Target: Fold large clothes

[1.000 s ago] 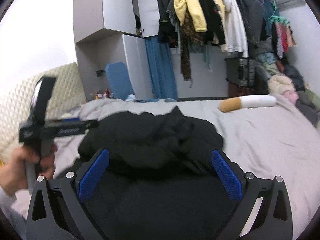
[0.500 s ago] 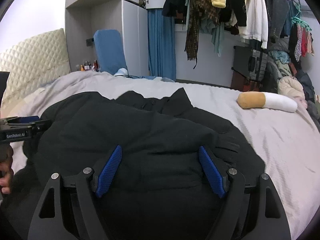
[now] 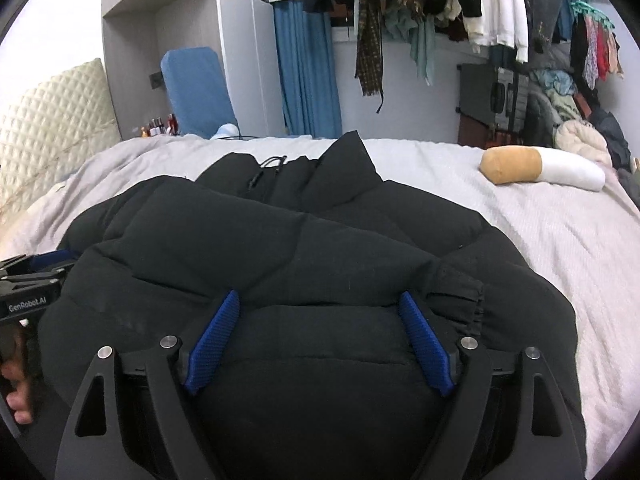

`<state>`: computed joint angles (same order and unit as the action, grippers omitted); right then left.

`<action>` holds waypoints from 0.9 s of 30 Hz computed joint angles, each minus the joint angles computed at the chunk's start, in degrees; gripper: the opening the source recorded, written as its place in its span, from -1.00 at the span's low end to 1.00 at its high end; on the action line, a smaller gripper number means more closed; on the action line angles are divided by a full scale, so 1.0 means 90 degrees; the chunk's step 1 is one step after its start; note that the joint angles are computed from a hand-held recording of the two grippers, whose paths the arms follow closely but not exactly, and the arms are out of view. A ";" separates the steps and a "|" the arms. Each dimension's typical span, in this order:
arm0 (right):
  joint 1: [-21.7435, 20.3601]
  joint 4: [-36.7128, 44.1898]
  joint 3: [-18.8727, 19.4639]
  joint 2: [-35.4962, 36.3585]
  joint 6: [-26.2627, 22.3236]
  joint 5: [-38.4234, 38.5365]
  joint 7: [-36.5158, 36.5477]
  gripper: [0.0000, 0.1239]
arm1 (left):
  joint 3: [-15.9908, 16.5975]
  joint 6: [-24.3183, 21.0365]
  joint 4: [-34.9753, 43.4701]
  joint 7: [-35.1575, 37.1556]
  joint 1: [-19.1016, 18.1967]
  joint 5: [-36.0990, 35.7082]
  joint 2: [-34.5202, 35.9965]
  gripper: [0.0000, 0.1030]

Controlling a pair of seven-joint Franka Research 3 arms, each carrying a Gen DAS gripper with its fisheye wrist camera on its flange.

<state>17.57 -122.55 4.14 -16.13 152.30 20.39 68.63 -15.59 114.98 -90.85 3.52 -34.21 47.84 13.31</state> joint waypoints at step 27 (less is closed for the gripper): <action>-0.0210 0.1195 -0.0511 -0.3323 -0.2833 0.0308 0.0309 0.66 | -0.0708 -0.4199 0.4113 0.0656 -0.3307 0.2214 0.0193 0.47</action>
<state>15.68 -111.79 -0.45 -46.04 126.81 23.16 71.41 -21.96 77.18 -53.84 9.43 -63.97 67.77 15.05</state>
